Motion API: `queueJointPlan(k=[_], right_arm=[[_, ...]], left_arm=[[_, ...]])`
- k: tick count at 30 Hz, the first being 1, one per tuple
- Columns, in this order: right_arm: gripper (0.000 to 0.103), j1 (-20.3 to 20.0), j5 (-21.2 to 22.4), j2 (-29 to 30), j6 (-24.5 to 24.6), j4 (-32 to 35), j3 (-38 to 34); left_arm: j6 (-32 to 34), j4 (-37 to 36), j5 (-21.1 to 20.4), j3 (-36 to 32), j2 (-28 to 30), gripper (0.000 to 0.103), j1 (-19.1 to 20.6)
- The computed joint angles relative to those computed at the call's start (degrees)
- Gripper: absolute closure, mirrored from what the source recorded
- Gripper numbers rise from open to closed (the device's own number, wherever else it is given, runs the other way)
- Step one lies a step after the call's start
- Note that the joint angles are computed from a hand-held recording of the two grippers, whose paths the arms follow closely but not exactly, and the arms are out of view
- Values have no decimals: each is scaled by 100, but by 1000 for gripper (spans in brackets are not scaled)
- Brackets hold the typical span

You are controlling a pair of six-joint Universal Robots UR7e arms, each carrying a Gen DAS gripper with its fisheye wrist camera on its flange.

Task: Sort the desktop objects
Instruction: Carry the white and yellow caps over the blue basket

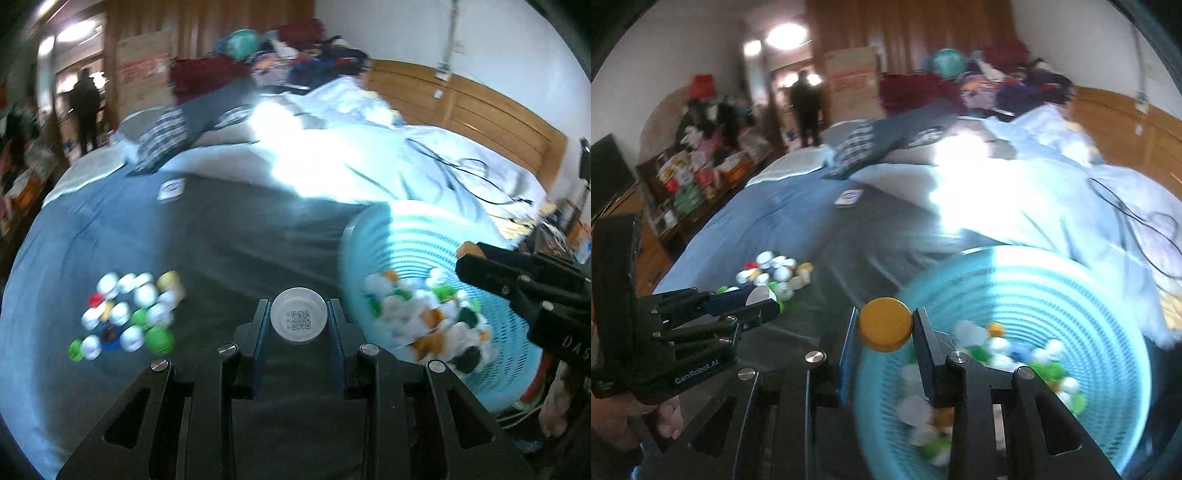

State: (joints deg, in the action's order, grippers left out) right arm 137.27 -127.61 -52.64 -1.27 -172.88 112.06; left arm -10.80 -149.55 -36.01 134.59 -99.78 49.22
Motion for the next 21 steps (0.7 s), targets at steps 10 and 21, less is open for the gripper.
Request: queueJointPlan(k=[10, 21], right_arm=[[71, -388, -122, -797, 277, 285, 496], [71, -568, -15, -1152, 381, 393, 763]], left_arm=[[81, -45, -526, -681, 1300, 78, -134], [-307, 545, -825, -839, 1590, 78, -92]])
